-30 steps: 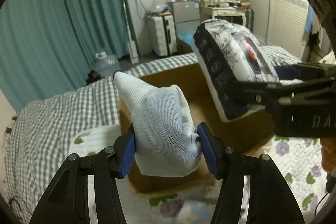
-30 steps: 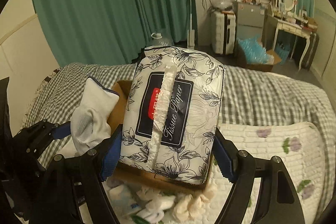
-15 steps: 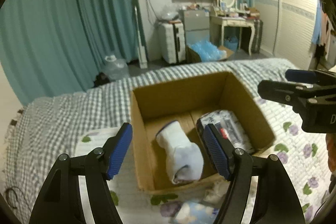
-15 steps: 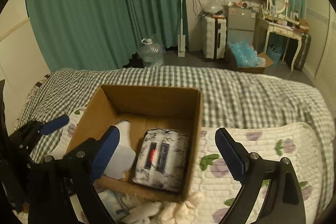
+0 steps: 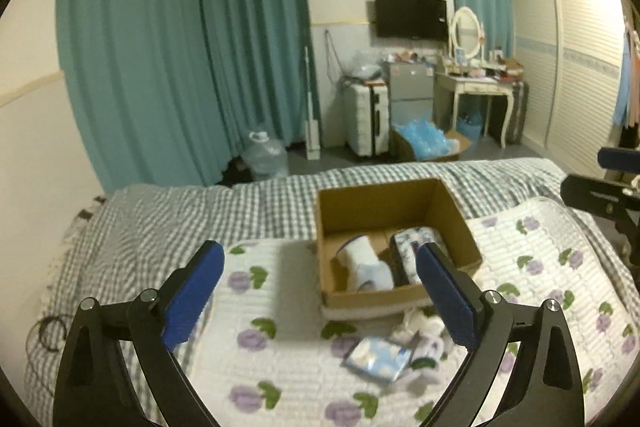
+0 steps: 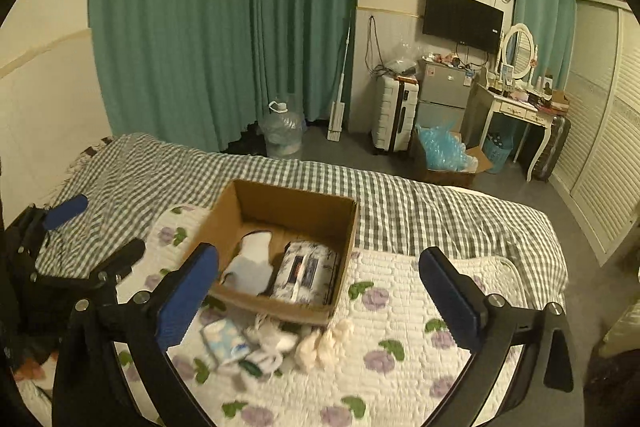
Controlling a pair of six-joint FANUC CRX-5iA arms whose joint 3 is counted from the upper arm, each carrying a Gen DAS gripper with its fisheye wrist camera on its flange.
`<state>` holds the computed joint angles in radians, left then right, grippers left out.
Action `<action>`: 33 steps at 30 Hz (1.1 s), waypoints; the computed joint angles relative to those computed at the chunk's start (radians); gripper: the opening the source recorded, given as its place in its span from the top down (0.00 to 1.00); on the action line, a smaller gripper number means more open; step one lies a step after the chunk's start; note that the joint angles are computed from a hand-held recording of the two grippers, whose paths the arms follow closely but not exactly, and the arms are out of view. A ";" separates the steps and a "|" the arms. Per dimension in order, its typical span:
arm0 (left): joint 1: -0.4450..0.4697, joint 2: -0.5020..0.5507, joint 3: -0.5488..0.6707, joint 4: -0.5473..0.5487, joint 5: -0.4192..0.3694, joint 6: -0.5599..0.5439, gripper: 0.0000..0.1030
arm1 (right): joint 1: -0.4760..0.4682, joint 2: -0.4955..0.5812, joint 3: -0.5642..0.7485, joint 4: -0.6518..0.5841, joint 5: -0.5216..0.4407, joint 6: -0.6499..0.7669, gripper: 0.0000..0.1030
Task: Organize soft objects
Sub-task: 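Move the right tool to the white fuzzy toy and close on it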
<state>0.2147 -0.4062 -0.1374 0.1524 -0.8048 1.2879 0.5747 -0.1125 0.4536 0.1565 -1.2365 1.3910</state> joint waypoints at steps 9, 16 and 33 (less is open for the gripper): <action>0.134 -0.163 -0.243 0.225 0.023 -0.225 0.04 | 0.141 -0.166 -0.231 0.105 -0.007 -0.130 0.02; 0.141 -0.148 -0.331 0.215 0.040 -0.268 0.04 | 0.255 -0.217 -0.443 0.240 0.022 -0.275 0.02; 0.147 -0.014 -0.406 0.203 0.060 -0.307 0.05 | 0.179 -0.079 -0.523 0.003 0.074 -0.178 0.04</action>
